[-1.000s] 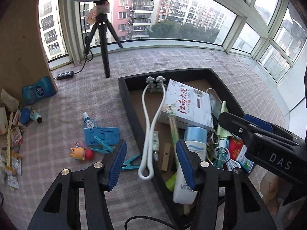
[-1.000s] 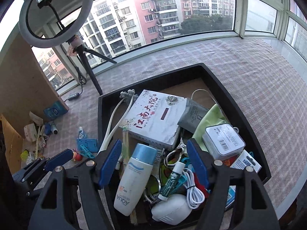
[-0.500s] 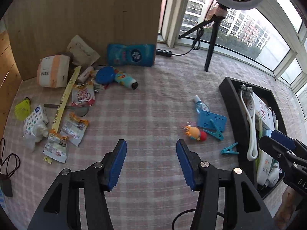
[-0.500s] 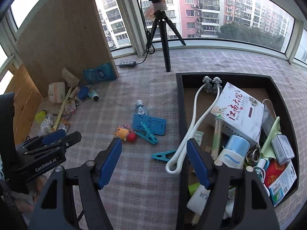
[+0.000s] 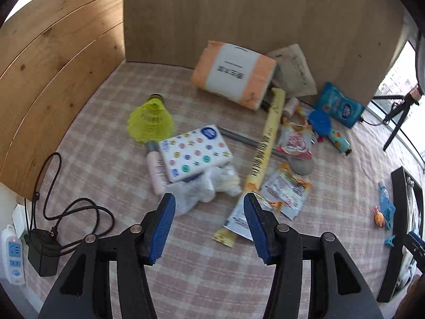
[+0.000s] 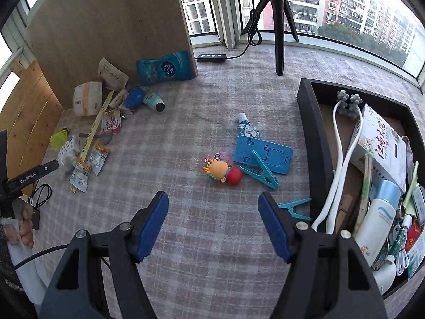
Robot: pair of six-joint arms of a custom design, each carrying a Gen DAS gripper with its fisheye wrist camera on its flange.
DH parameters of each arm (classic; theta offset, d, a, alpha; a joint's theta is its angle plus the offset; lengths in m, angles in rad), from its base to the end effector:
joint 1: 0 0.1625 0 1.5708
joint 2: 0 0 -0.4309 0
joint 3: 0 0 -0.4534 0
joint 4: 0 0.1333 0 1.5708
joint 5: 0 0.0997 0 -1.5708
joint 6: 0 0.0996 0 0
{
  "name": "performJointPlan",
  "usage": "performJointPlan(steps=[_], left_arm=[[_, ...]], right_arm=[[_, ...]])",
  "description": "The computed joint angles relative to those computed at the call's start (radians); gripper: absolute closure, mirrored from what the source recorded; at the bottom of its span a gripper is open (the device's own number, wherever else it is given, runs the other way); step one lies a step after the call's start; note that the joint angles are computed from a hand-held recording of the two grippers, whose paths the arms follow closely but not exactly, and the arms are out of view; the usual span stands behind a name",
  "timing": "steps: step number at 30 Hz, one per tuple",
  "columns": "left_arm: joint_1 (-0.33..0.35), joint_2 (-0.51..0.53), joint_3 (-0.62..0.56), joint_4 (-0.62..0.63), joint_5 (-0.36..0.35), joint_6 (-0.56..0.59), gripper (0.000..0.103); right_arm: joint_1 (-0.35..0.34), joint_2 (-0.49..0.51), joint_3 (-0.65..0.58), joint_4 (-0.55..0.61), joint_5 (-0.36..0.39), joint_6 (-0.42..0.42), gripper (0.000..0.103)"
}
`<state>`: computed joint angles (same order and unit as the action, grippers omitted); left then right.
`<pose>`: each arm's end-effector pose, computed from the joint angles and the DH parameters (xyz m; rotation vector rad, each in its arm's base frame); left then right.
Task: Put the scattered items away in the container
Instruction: 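Grasp the yellow shuttlecock with the left tool while the right tool grasps the white plastic bag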
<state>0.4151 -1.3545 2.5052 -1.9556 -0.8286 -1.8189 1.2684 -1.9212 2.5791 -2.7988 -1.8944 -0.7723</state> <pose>-0.1921 -0.3039 0.0474 -0.3924 2.2049 -0.7836 -0.0059 -0.3603 0.2643 0.4743 -2.5045 0.4282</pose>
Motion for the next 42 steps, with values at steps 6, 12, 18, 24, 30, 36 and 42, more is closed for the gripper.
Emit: performJointPlan(steps=[6,12,18,24,30,36,42], left_arm=[[0.036,-0.148,0.057,0.091,0.029,-0.025,0.052],[0.091,-0.277,0.096,0.149,0.059,0.019,0.052],[0.164,-0.365,0.123,0.116,0.107,0.139,0.052],[0.253,-0.366,0.143,-0.051,0.144,0.321,0.052],[0.317,-0.305,0.148,-0.210,0.147,0.446,0.052],[0.355,-0.242,0.137,-0.318,0.153,0.510,0.052],[0.394,-0.188,0.114,-0.398,0.159,0.564,0.053]], right_arm=[[0.106,0.095,0.014,-0.063,-0.028,0.044,0.034],[0.262,0.233,0.034,-0.090,-0.002,0.072,0.035],[0.417,0.466,0.017,-0.192,0.015,0.127,0.034],[0.524,0.699,-0.051,-0.262,-0.044,0.164,0.034],[0.588,0.855,-0.096,-0.350,-0.117,0.146,0.034],[0.567,0.892,-0.123,-0.330,-0.106,0.169,0.034],[0.533,0.915,-0.148,-0.305,-0.082,0.206,0.034]])
